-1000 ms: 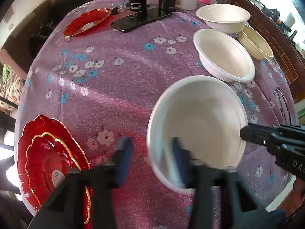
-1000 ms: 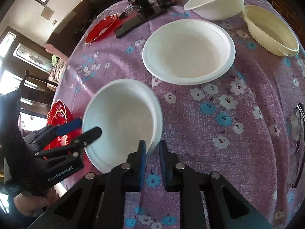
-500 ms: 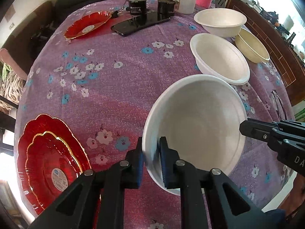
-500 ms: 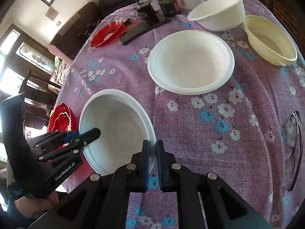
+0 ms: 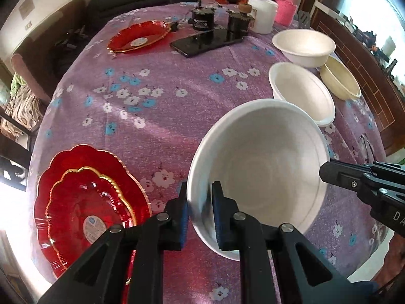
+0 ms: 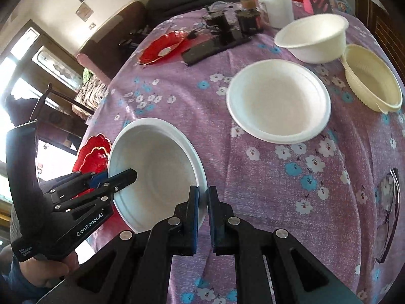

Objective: Organize plates and bowls
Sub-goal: 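Lift the white bowl off the table with the left gripper, then carry the white foam bowl with the left gripper and lower it onto the red plates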

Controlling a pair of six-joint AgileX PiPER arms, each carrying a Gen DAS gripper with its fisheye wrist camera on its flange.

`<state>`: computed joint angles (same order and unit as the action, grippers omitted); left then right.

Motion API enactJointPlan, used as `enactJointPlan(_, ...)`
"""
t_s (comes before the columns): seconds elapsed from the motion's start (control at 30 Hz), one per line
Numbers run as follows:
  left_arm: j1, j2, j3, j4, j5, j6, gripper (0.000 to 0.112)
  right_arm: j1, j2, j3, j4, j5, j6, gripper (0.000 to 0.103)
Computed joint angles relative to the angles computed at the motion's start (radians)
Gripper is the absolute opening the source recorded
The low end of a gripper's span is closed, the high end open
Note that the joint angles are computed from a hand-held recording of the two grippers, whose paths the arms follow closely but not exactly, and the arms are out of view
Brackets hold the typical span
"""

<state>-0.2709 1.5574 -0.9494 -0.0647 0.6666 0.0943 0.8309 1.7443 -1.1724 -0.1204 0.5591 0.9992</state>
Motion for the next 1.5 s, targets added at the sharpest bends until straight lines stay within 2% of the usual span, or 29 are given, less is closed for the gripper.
enactJointPlan(0.3,0.117,-0.069,0.026,-0.043,0.017,0.067,0.015,0.028,0.076,-0.154,0.025,0.068,-0.071,0.008)
enactJointPlan(0.73,0.336,-0.108,0.043,-0.11,0.044,0.196,0.015,0.065,0.279,-0.471,0.117,0.2,-0.234,0.009)
enactJointPlan(1.17,0.52,-0.093,0.049,-0.136,0.055,0.284,0.017,0.092,0.526,-0.862,0.192,0.377,-0.344,0.009)
enactJointPlan(1.5,0.624,-0.031,0.04,-0.111,0.056,0.312,0.017,0.099,0.742,-1.206,0.267,0.535,-0.381,0.01)
